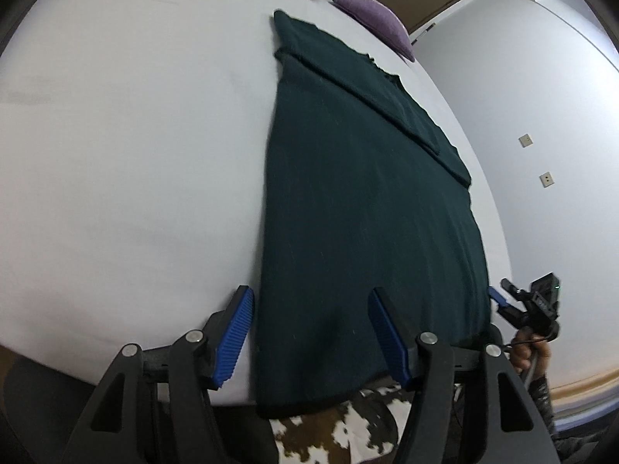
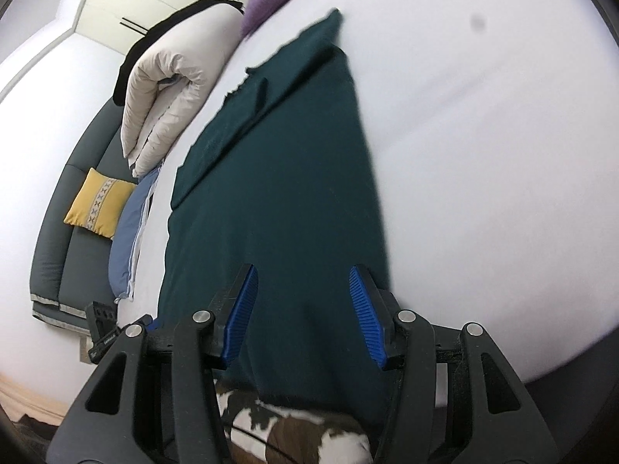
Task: Fold small clothes
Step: 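Open both tools and move them to the sweater hem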
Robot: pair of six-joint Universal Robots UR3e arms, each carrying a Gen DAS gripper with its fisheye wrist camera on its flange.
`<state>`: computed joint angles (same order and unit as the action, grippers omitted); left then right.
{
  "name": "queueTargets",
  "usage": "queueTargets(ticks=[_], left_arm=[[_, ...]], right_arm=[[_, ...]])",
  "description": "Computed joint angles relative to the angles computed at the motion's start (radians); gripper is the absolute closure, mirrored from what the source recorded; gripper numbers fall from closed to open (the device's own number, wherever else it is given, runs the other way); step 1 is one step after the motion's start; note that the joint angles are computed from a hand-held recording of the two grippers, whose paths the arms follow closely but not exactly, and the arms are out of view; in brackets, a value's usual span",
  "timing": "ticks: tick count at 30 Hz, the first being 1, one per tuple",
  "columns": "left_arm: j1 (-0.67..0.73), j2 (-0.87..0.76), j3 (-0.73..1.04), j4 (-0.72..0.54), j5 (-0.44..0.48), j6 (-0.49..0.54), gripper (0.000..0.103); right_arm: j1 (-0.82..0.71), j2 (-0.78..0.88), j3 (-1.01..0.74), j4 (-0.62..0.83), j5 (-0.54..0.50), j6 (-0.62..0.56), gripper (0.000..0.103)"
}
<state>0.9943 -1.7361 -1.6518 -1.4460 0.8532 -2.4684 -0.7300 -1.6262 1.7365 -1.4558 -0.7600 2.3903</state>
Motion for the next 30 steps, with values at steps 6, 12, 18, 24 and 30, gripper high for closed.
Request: queueTargets(ticks=[6, 12, 18, 24, 30], left_arm=[[0.023, 0.000, 0.002, -0.125, -0.021, 0.088, 0.039], [0.053, -0.011, 0.010, -0.215, -0.048, 0.130, 0.039], [0.058, -0.029, 0.029, -0.263, -0.058, 0.143, 0.040], [0.068, -0.051, 0.048, -0.300, -0.070, 0.158, 0.040], [0.075, -0.051, 0.047, -0.294, -0.050, 0.161, 0.056]], right_arm=[[-0.102, 0.004, -0.021, 0.213, -0.021, -0.165, 0.055], [-0.166, -0.006, -0.039, 0.327, -0.060, -0.258, 0.055], [-0.208, 0.005, -0.070, 0.388, -0.088, -0.297, 0.055], [-0.227, 0.026, -0.098, 0.385, -0.129, -0.277, 0.054], [-0.233, 0.065, -0.111, 0.386, -0.158, -0.246, 0.054]])
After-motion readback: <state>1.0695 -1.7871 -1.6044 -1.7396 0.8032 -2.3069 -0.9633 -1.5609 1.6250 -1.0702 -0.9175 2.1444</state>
